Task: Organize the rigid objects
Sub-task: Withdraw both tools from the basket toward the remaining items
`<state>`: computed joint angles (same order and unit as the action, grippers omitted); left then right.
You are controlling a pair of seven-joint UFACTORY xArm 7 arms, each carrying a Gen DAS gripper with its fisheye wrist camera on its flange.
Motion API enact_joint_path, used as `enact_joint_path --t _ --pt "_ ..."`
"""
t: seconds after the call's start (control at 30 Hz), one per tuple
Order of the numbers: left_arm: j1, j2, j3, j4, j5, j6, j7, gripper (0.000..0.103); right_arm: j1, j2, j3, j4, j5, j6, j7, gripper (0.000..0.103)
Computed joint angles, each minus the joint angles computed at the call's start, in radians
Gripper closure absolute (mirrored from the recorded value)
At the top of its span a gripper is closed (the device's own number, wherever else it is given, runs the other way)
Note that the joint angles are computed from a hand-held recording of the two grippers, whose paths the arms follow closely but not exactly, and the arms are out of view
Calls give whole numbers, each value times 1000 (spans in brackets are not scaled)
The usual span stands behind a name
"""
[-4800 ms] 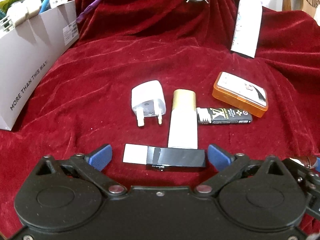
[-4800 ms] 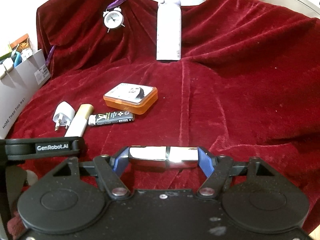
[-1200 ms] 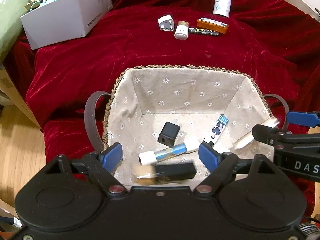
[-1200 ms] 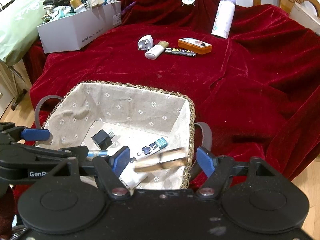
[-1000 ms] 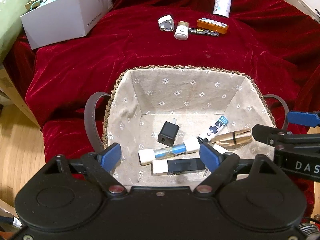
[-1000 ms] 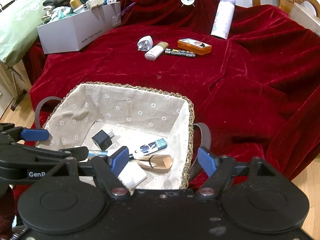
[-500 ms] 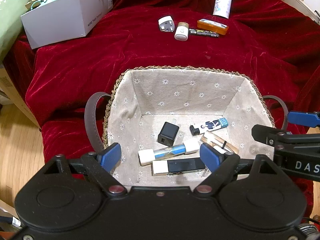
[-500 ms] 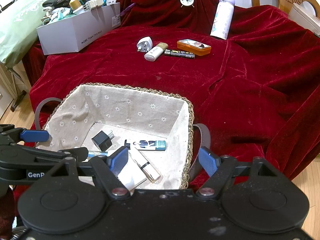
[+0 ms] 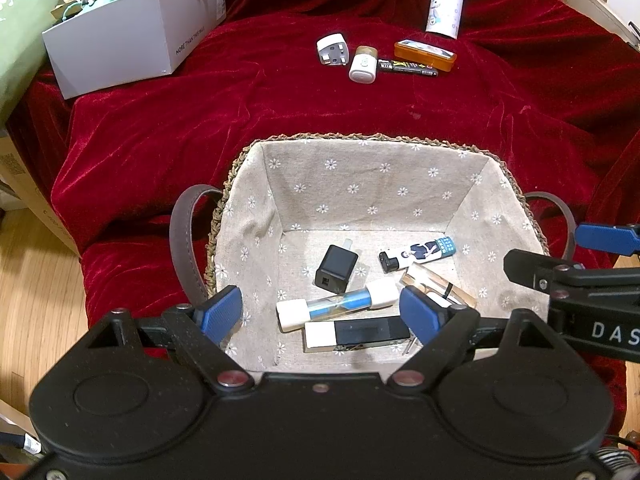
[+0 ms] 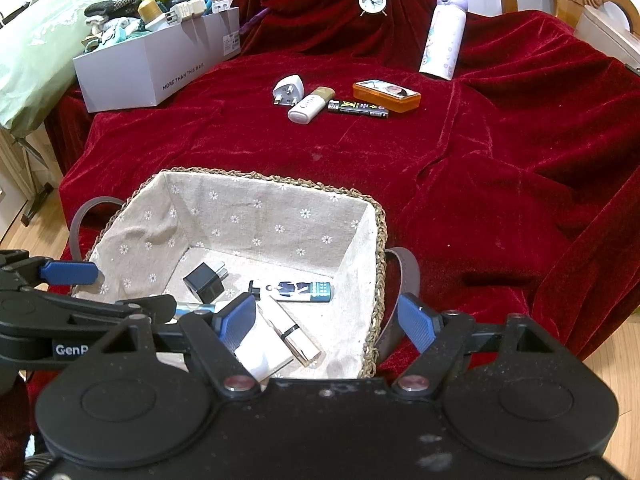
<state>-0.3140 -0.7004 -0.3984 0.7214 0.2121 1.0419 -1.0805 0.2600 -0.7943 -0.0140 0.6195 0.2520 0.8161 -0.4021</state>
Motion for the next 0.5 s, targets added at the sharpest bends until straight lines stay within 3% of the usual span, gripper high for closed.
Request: enact_joint_path --t 0.5 --pt "10 -25 -10 -4 29 -24 -1 20 7 -4 -6 -1 9 -35 -16 24"
